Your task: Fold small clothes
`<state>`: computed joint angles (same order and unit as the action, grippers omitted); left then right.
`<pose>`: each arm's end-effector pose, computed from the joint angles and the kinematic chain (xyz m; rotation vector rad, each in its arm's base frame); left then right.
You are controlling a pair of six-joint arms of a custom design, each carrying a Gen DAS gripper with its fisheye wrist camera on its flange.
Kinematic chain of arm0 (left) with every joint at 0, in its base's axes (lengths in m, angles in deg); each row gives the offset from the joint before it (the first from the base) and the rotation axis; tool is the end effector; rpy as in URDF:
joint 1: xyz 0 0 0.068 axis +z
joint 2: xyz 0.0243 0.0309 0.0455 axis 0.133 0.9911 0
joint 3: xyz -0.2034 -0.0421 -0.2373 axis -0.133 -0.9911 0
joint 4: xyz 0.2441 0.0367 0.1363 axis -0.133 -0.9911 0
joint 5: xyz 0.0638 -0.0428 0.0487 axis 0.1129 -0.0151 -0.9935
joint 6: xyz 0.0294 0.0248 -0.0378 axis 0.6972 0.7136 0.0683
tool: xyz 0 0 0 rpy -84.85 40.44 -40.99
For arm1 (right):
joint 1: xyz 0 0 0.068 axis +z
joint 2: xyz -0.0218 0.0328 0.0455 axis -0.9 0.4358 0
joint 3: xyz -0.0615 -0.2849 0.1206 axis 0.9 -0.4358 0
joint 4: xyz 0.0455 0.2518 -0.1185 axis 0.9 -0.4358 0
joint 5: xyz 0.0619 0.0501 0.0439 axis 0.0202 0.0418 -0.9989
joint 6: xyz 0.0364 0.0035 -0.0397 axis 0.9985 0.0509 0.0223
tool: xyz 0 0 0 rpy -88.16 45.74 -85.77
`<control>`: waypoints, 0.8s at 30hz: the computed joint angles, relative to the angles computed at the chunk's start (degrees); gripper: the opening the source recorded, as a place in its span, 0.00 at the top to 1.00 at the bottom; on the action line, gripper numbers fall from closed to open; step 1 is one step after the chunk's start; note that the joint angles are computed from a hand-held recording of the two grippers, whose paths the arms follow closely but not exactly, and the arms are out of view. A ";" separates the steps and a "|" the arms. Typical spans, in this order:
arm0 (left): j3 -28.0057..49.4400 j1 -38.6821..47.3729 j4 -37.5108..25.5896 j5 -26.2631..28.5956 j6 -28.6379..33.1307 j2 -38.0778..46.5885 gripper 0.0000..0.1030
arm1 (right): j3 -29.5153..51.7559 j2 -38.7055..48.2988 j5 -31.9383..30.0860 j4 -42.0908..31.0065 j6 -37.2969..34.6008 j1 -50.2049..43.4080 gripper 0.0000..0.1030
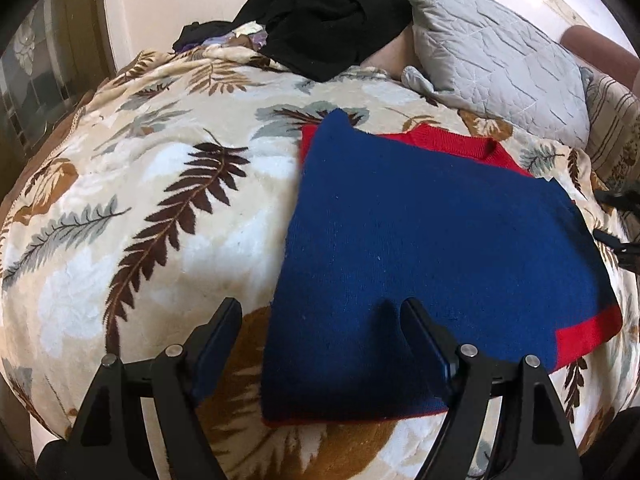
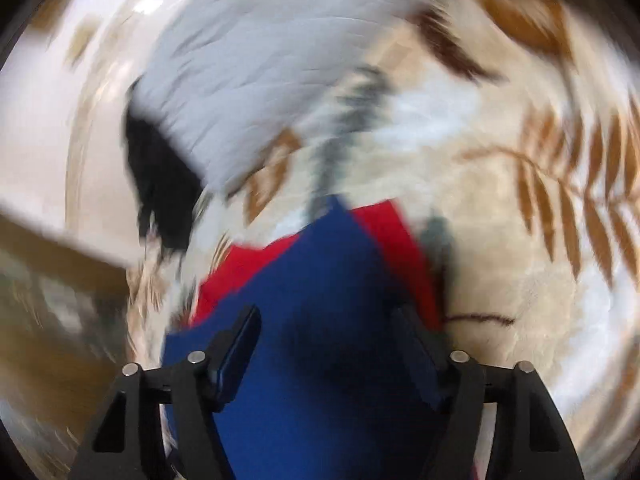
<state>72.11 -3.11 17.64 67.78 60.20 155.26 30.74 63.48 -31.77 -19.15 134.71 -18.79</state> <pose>0.3109 -0.0682 0.0990 0.6850 2.4837 -0.2980 0.1623 0.1395 0.1082 1.0688 2.1013 0.5575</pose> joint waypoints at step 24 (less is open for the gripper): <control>-5.08 4.79 -6.58 3.02 3.51 -12.19 0.20 | 13.93 13.63 8.75 -26.96 34.36 28.78 0.16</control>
<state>67.04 1.68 11.06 70.80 63.70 143.06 44.67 77.11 -23.02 -46.11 169.07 9.99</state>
